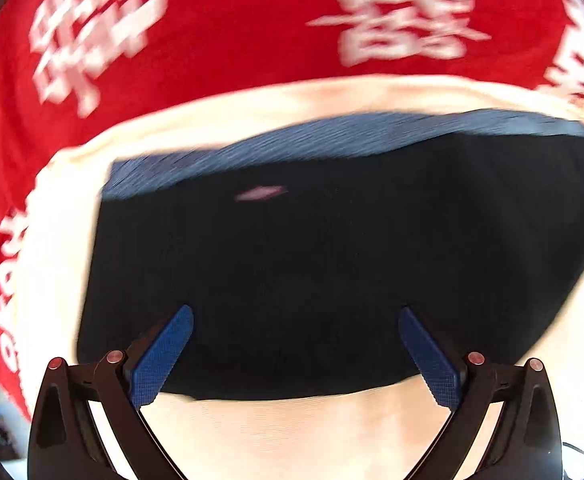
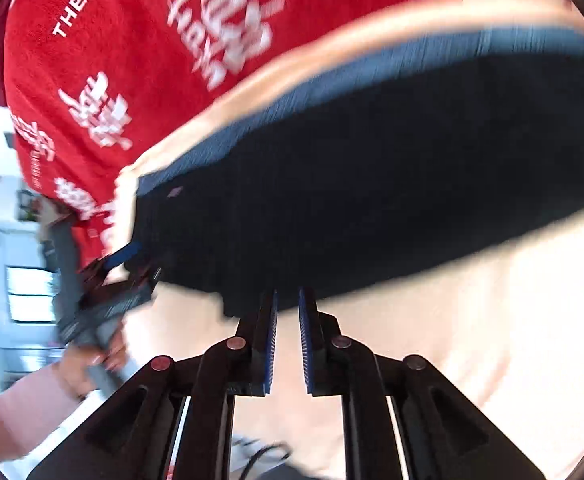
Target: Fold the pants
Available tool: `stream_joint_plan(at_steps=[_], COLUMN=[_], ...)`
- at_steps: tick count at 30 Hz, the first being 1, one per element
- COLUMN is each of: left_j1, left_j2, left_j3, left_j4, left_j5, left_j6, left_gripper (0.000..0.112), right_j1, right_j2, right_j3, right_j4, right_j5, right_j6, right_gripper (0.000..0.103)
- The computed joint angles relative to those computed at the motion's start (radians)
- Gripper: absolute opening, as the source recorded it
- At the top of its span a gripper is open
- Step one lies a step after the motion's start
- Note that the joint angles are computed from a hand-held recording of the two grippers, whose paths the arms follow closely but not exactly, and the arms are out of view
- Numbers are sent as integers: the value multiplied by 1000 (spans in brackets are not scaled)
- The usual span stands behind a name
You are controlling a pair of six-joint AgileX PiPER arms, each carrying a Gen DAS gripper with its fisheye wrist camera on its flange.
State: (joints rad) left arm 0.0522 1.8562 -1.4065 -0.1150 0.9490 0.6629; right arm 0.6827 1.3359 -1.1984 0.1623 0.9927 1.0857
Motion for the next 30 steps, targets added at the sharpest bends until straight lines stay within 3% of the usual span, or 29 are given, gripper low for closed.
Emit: stream_joint_plan(at_steps=[4, 7, 9, 14, 20, 22, 24, 25, 26, 28, 29, 30], left_j1=[-142, -234, -223, -182, -212, -215, -211, -217, -220, -228, -233, -233], left_j2=[-4, -5, -72, -57, -75, -68, -65, -63, -62, -60, -57, -50], left_j3=[49, 146, 258, 233, 251, 245, 248, 253, 253, 249, 244, 234], left_j4=[-52, 3, -35, -62, 3, 4, 3, 8, 15, 38, 47, 51], left_j5=[-29, -83, -180, -99, -124, -118, -124, -134, -137, -135, -131, -118], left_j6=[-103, -185, -177, -200, -239, -268, -280, -291, -301, -326, -339, -348], left_gripper=[103, 103, 103, 103, 103, 103, 103, 103, 103, 103, 103, 103], right_j1=[-83, -37, -10, -37, -62, -64, -91, -119, -158, -226, -255, -281], right_j2=[55, -31, -64, -108, -129, -113, -64, -39, -12, 48, 76, 110], right_j3=[-6, 118, 148, 199, 168, 102, 32, 9, -8, -40, -53, -70], right_j4=[-28, -42, -48, 5, 45, -6, -45, -53, -33, -1, 5, 9], right_j5=[125, 58, 48, 11, 52, 82, 129, 123, 109, 78, 70, 72], right_j6=[-130, -52, -15, -18, -46, -66, -108, -145, -201, -297, -336, -366], right_gripper=[13, 13, 12, 13, 13, 25, 72, 74, 74, 64, 46, 35])
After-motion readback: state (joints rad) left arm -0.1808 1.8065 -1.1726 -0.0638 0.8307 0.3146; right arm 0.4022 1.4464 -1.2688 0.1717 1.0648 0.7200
